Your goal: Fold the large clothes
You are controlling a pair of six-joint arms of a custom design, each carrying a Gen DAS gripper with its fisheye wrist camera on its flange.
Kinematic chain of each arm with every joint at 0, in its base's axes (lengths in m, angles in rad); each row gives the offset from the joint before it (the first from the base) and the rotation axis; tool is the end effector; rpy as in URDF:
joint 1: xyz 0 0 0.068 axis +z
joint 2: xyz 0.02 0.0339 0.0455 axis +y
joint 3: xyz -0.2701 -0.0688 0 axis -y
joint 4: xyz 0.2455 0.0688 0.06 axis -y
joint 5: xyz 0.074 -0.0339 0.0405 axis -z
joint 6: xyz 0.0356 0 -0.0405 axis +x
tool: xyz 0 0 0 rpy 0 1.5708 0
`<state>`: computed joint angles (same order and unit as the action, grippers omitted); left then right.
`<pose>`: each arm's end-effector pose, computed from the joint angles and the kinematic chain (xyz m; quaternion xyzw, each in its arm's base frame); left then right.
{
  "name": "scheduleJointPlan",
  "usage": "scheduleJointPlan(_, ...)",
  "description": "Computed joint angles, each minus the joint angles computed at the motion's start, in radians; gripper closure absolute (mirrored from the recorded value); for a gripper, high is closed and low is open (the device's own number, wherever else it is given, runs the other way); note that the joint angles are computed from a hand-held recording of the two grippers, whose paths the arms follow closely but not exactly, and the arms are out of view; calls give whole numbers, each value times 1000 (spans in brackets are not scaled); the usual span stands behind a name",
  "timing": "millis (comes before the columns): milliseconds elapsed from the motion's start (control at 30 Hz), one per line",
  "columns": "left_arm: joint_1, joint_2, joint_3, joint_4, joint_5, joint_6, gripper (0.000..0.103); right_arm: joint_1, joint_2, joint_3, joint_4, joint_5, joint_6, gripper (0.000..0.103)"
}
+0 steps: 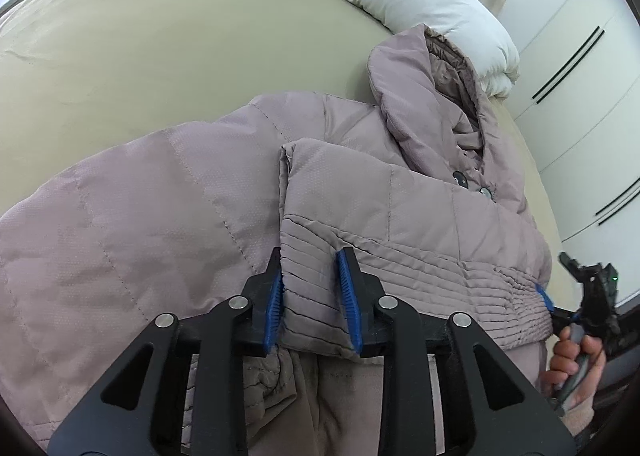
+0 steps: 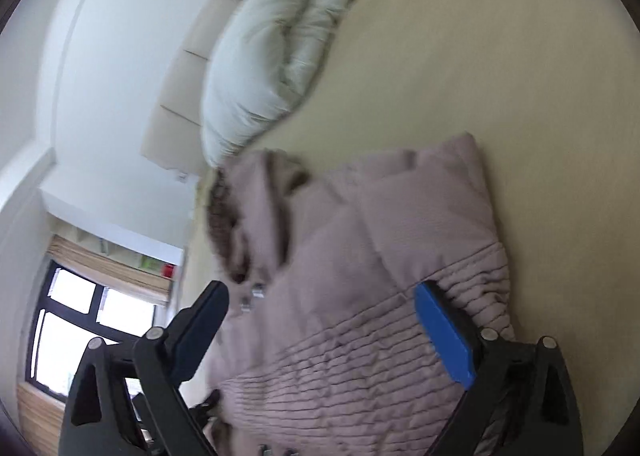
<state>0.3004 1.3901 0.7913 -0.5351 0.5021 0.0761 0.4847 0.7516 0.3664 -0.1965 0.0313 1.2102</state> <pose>0.2463 0.0584 0.1951 -0.0523 0.9457 -0.1989 0.2516 0.1459 0.0756 0.2011 0.3192 0.8202 0.3466 0.3244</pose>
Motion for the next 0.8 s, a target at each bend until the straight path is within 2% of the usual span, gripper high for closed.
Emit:
scheduleJointPlan(67, 34, 5, 13, -32, 42, 28, 74, 7, -25, -52, 53, 30, -51, 16)
scheduleJointPlan(167, 140, -36, 24, -100, 71, 90, 50, 106, -93, 4, -85, 138, -30, 14)
scheduleJointPlan(200, 197, -62, 24, -134, 95, 140, 50, 146, -104, 33, -138, 179, -9, 13)
scheduleJointPlan(300, 426, -73, 64, -316, 174, 367, 50, 339, -124, 115, -262, 363, 76, 9)
scheduleJointPlan(400, 711, -14, 135, -506, 211, 614, 48, 584, -92, 168, -282, 534, 179, 7)
scheduleJointPlan(500, 993, 103, 223, -671, 213, 826, 46, 776, 27, 219, -227, 652, 246, 5)
scheduleJointPlan(600, 1213, 239, 310, -812, 179, 995, 46, 911, 164, 233, -90, 694, 302, 4)
scheduleJointPlan(700, 1387, 361, 384, -900, 150, 1096, 46, 985, 316, 245, 62, 673, 341, 4)
scheduleJointPlan(800, 1500, 460, 463, -942, 149, 1118, 46, 1043, 439, 263, 172, 667, 373, 4)
